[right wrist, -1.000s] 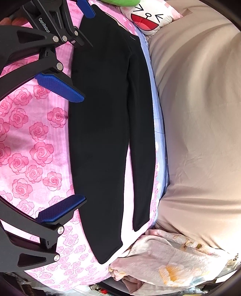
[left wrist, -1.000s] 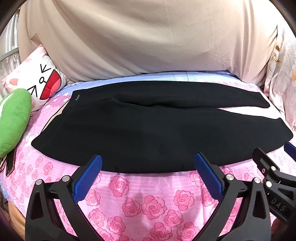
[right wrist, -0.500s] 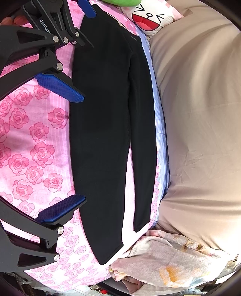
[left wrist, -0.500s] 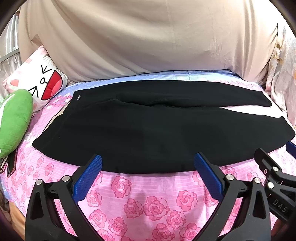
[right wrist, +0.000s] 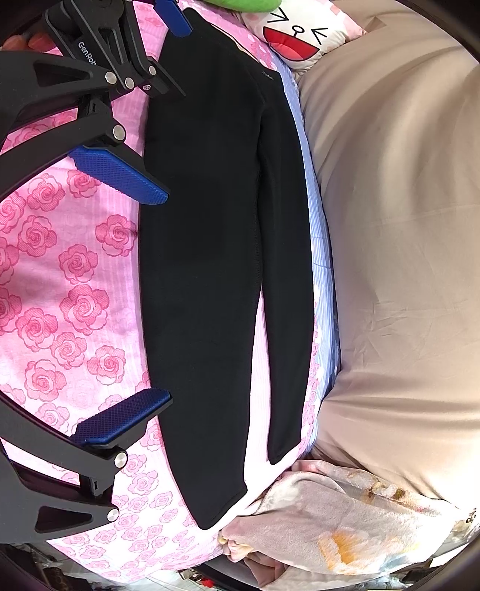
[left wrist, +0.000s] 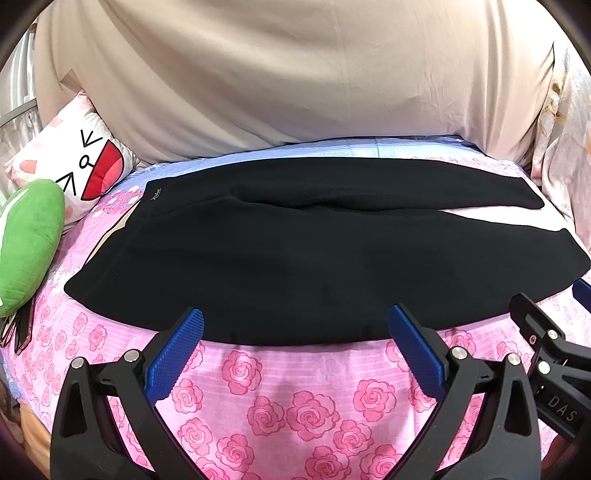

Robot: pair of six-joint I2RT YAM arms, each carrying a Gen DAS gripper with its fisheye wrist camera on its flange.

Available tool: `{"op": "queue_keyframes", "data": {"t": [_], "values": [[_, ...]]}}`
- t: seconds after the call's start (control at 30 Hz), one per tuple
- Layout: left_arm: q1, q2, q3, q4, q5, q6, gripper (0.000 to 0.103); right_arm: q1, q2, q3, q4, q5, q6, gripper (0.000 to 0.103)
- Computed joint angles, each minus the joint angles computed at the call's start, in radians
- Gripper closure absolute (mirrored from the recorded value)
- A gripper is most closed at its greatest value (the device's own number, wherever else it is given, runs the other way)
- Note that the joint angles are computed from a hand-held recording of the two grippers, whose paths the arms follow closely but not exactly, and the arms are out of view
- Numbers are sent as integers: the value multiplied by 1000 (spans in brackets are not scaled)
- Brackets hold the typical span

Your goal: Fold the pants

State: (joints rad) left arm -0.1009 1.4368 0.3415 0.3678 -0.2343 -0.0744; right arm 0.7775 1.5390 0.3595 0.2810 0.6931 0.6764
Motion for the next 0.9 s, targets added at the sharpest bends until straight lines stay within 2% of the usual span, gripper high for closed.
{"op": "queue_keyframes", "data": {"t": [0.7, 0.83, 0.9], "values": [[9, 51, 30, 5, 7, 2, 5, -30, 33, -6, 52, -26, -23, 5], [24, 82, 45, 22, 19, 10, 5, -93, 46, -21, 102, -64, -70, 5], [37, 102, 48, 54, 29, 19, 5, -178, 43, -37, 142, -113, -122, 5]]}}
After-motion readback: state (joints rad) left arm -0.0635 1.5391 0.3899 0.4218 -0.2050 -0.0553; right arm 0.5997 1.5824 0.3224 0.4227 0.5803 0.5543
